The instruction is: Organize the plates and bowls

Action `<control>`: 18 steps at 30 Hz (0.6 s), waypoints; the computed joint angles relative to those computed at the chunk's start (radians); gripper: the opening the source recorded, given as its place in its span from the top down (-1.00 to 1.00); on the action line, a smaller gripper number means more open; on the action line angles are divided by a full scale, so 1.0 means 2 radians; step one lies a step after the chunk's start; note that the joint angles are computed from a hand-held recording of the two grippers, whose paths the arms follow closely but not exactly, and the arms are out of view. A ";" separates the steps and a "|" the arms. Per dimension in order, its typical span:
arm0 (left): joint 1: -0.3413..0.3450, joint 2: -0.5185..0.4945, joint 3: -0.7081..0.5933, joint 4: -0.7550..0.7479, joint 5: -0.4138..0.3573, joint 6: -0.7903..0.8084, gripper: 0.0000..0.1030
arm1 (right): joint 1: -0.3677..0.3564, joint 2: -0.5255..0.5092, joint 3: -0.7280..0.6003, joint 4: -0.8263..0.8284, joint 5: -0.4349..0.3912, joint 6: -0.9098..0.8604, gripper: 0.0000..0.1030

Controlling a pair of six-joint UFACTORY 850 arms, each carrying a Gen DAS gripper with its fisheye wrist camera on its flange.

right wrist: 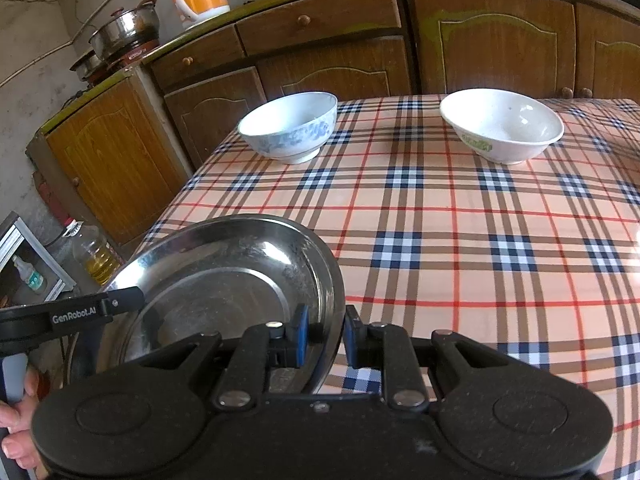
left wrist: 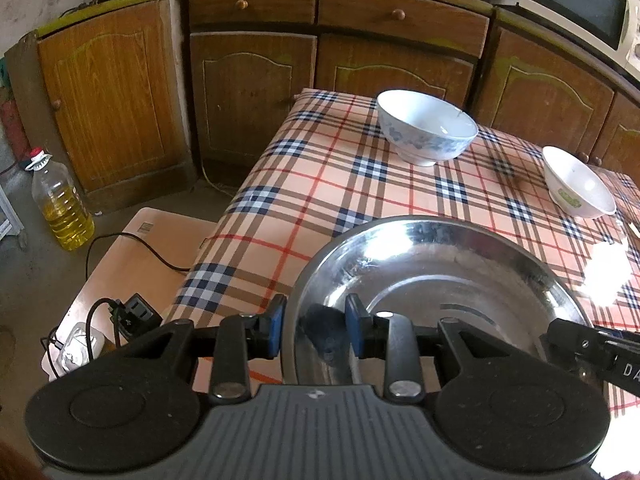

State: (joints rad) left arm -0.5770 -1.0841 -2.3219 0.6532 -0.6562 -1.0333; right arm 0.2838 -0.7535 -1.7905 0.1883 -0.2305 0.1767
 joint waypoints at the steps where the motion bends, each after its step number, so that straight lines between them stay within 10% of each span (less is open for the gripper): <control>1: 0.001 -0.002 -0.003 -0.002 0.000 0.003 0.40 | 0.000 -0.002 -0.002 -0.003 0.000 0.004 0.53; 18: 0.012 -0.043 -0.065 -0.016 -0.019 0.022 0.40 | 0.004 -0.039 -0.042 0.008 0.007 -0.005 0.53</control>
State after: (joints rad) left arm -0.5538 -1.1694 -2.4520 0.6214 -0.6940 -0.9902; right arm 0.2923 -0.8309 -1.8738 0.2046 -0.2162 0.1666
